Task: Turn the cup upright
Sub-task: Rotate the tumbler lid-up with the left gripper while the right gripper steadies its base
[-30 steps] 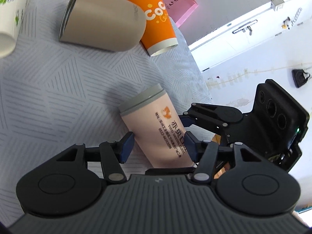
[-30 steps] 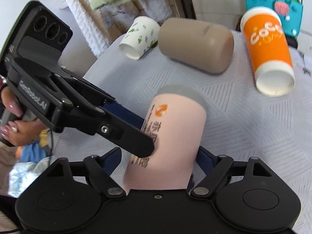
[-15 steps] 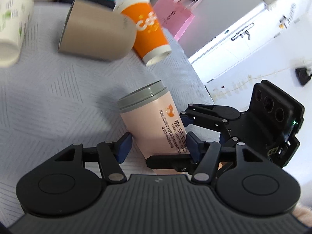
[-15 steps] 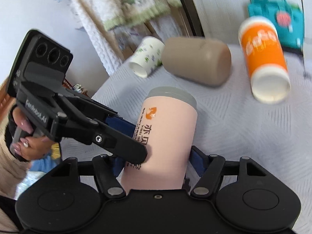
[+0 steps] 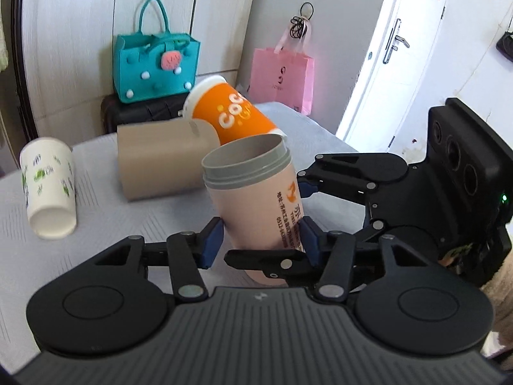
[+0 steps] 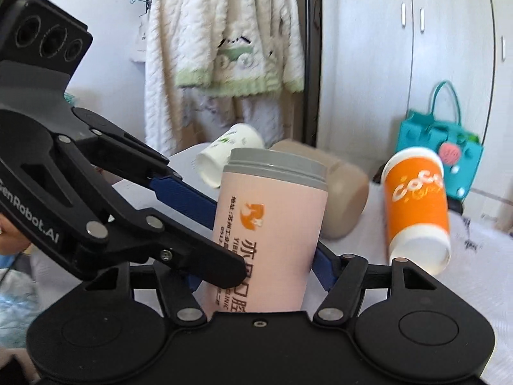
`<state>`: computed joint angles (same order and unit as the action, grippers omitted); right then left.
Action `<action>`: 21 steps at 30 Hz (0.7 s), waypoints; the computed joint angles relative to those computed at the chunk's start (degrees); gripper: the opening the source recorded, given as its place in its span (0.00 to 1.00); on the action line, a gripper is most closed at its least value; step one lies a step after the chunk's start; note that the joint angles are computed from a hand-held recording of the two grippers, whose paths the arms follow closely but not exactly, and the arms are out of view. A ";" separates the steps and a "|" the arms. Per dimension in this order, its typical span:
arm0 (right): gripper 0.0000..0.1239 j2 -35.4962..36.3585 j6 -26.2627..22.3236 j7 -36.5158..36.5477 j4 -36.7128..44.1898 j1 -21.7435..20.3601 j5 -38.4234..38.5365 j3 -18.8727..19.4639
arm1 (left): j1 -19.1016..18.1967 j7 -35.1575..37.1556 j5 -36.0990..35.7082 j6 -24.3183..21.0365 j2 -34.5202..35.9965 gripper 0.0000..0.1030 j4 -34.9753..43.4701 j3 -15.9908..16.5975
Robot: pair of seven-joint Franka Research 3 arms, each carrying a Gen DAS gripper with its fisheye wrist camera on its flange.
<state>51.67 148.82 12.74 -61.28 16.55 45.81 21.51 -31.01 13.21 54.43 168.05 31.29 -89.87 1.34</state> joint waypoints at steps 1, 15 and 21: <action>0.57 0.69 0.75 -0.23 0.94 0.39 -0.04 0.05 | -0.40 -1.41 0.70 0.54 0.11 0.50 0.05 0.86; 0.58 2.31 7.52 -9.82 1.35 0.06 0.49 2.67 | -3.16 -7.72 16.42 -7.62 2.95 0.50 5.71 1.20; 0.58 0.06 7.00 -11.09 -2.06 -1.79 1.89 3.35 | -2.59 -9.26 16.53 -6.73 2.63 0.50 5.22 0.11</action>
<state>51.72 155.82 1.65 -63.34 14.76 47.70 24.86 -33.60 3.94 70.97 161.32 33.92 -84.65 1.45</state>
